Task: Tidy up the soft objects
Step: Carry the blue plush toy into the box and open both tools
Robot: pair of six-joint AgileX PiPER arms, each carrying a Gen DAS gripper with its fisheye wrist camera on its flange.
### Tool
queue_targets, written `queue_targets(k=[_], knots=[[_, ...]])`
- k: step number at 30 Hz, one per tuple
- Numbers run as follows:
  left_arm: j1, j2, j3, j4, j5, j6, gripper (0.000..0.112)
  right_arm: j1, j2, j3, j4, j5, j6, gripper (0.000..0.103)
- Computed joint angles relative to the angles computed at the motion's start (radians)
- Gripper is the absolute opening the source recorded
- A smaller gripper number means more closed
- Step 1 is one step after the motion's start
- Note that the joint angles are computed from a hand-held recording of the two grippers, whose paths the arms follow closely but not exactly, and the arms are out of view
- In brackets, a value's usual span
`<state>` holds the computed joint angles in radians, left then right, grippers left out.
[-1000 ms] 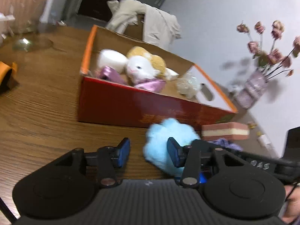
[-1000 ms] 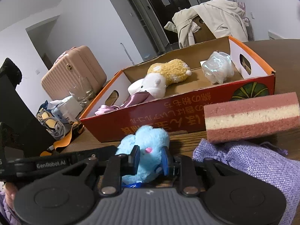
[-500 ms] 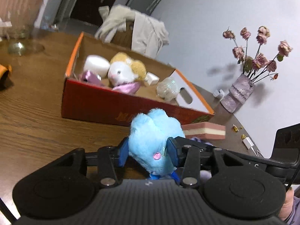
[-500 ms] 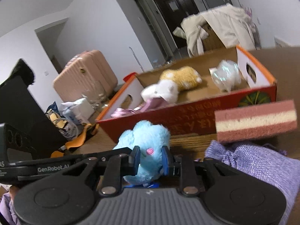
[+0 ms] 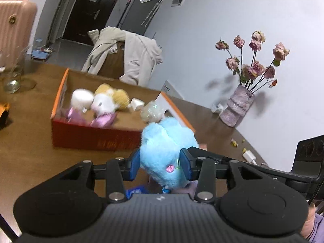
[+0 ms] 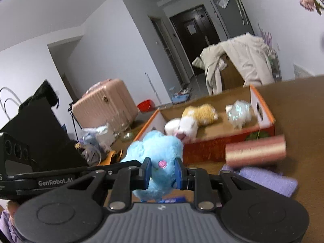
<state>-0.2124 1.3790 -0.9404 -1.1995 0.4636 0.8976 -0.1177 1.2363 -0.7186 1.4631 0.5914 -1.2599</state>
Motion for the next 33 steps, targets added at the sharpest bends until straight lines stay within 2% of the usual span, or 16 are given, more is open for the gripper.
queue_targets(k=[3,7,11,14,16,20,22,23,24,26,29,33], knots=[[-0.002,0.133,-0.190,0.119,0.039,-0.135,0.042,-0.029,0.105,-0.130,-0.030,0.022,0.033,0.024],[-0.013,0.370,-0.504,0.328,0.108,-0.394,0.042,-0.035,0.310,-0.367,-0.147,0.021,0.186,0.024],[-0.036,0.621,-0.842,0.543,0.200,-0.630,0.042,-0.013,0.532,-0.624,-0.336,-0.002,0.397,0.024],[-0.039,0.776,-1.053,0.634,0.286,-0.744,0.043,-0.009,0.698,-0.830,-0.496,0.033,0.592,0.024],[-0.048,0.868,-1.182,0.723,0.333,-0.828,0.043,0.003,0.771,-0.912,-0.582,0.038,0.692,0.025],[-0.053,0.874,-1.146,0.765,0.286,-0.794,0.046,0.040,0.835,-0.965,-0.717,-0.009,0.789,0.027],[-0.051,0.829,-1.066,0.747,0.232,-0.738,0.046,0.040,0.820,-0.929,-0.659,-0.027,0.716,0.028],[-0.051,0.803,-1.029,0.739,0.211,-0.714,0.047,0.042,0.806,-0.908,-0.641,-0.040,0.681,0.033],[-0.047,0.776,-0.993,0.726,0.193,-0.685,0.048,0.046,0.789,-0.889,-0.634,-0.061,0.660,0.037],[-0.043,0.712,-0.912,0.727,0.148,-0.666,0.055,0.047,0.747,-0.848,-0.616,-0.077,0.622,0.040],[-0.043,0.610,-0.800,0.780,0.089,-0.673,0.056,0.036,0.667,-0.783,-0.583,-0.078,0.553,0.043],[-0.060,0.424,-0.587,0.977,-0.022,-0.794,0.061,0.001,0.522,-0.674,-0.516,-0.073,0.455,0.047]])
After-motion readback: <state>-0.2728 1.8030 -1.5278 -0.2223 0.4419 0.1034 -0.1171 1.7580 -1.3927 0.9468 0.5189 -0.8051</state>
